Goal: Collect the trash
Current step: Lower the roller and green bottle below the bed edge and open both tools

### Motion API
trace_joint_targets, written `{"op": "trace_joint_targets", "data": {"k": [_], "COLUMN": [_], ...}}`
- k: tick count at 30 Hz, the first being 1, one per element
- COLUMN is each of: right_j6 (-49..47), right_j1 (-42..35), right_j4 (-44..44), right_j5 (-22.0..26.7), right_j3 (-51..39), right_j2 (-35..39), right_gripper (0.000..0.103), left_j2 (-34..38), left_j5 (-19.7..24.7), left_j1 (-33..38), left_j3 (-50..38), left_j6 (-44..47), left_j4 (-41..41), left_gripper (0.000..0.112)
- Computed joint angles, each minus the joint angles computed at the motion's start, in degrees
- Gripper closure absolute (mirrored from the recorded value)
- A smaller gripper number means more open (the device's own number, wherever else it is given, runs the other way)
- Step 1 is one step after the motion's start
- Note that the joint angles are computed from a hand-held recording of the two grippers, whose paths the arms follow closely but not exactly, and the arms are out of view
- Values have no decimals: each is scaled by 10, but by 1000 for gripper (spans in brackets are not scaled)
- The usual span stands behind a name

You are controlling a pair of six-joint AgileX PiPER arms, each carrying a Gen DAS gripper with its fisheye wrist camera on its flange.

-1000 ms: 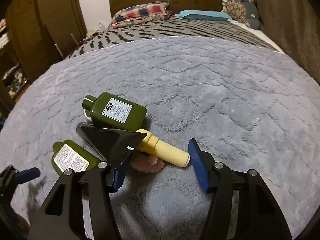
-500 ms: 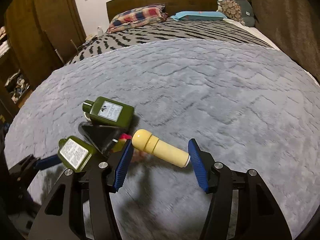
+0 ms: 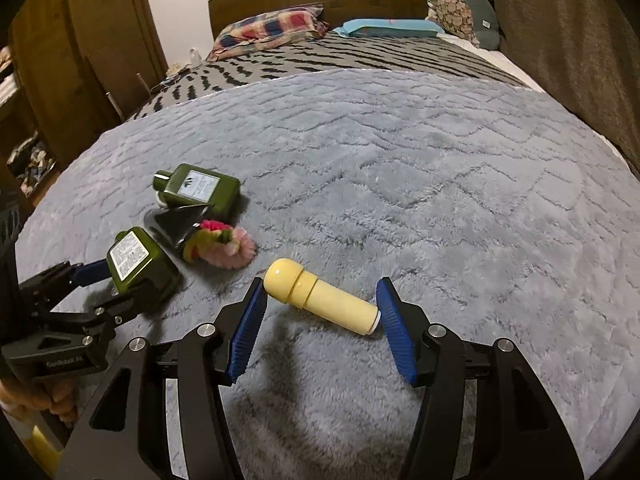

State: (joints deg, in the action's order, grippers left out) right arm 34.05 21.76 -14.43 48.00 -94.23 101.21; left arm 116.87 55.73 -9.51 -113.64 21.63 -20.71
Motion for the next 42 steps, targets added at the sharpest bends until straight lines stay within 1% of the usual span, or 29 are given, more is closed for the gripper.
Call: {"op": "trace_joint_targets", "data": {"k": [4,9,11,17,20,22,25,27,33,36,39,42], "right_j6": [22,69,89,181,227,260,311,350,458,503,551,587], "right_j1": [21,70,90,179,223,252,295,327,423,454,481,496], "right_j4": [-23,-70,-84,-164,-187,-200,-225,-242,-284,-290,-287,-282], "right_j5": [-1,21,27,57,58,58,66,78,119,124,119,111], "right_j3": [15,36,48,94,128,147,171,185,224,244,271,296], "right_j2": [-24,-59,-73,-112,-138,-153,-172,-184,-209,-215,-217,-216], "right_gripper": [45,45,45,45,45,45,45,45,45,45,45,45], "left_j2": [-53,-123,-165,-273,-331,-362,-405,-436,-500,-533,-551,-564], "left_j5": [-30,-48,-62,-75,-81,-73,-48,-34,-2,18,43,53], "left_j1": [12,29,37,60,75,88,115,135,193,223,248,259], "left_j3": [70,151,204,335,398,430,474,508,583,625,650,682], "left_j6": [34,71,91,154,186,207,241,266,329,360,384,402], "left_j4": [-17,-42,-48,-82,-102,-120,-152,-170,-203,-210,-212,-205], "left_gripper": [36,36,36,36,36,36,36,36,36,36,36,36]}}
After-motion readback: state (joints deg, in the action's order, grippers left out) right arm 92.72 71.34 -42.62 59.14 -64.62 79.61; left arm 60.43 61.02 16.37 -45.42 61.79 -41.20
